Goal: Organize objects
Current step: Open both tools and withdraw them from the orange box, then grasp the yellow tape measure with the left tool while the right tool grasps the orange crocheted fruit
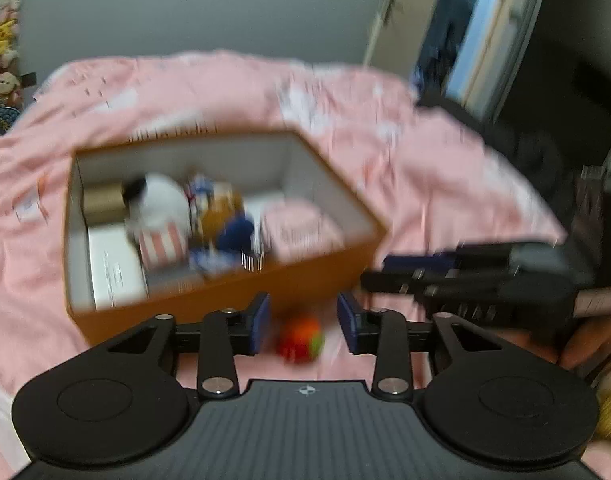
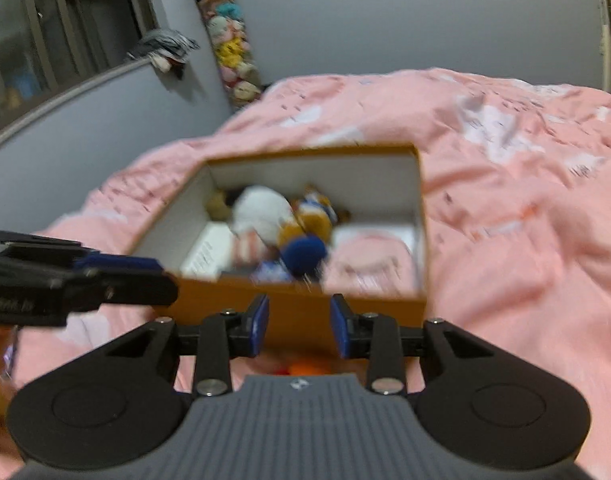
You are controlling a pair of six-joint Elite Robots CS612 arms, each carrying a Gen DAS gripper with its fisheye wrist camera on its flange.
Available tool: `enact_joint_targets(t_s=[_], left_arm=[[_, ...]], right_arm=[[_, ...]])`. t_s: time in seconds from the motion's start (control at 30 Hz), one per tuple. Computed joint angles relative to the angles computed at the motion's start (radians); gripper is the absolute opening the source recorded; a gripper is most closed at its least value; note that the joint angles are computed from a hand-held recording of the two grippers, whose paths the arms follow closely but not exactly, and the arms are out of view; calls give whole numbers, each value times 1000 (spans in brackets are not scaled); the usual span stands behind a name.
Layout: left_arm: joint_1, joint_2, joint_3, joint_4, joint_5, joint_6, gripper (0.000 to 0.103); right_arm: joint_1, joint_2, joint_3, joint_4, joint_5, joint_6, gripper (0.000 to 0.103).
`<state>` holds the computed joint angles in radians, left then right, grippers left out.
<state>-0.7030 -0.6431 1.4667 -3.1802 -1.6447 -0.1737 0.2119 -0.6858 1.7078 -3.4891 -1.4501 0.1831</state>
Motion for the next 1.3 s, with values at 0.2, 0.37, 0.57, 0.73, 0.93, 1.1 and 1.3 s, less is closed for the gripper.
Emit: enact_joint_targets(t_s=[0.2, 0.37, 0.57, 0.73, 0.93, 1.1, 1.3], left_arm=[[-24, 13, -1, 182, 37, 102, 62], [-32, 42, -22, 221, 54, 117, 70], [-33, 60, -37, 258, 58, 95, 70], [-29, 76, -59, 284, 36, 89, 70], [-25, 78, -59, 290, 31, 79, 58], [-21, 70, -39, 251, 32, 56, 57], [-7, 56, -13, 197, 76, -62, 57]], right_arm=[[9, 9, 26, 85, -45, 63, 41], [7, 23, 21, 98, -35, 67, 43], [2, 32, 11, 108, -7, 62, 43], [1, 44, -9, 119, 15, 51, 43], [0, 57, -41, 146, 45, 54, 44], [-4, 77, -86, 177, 70, 72, 49], [-7, 108, -159, 268, 96, 96, 51]])
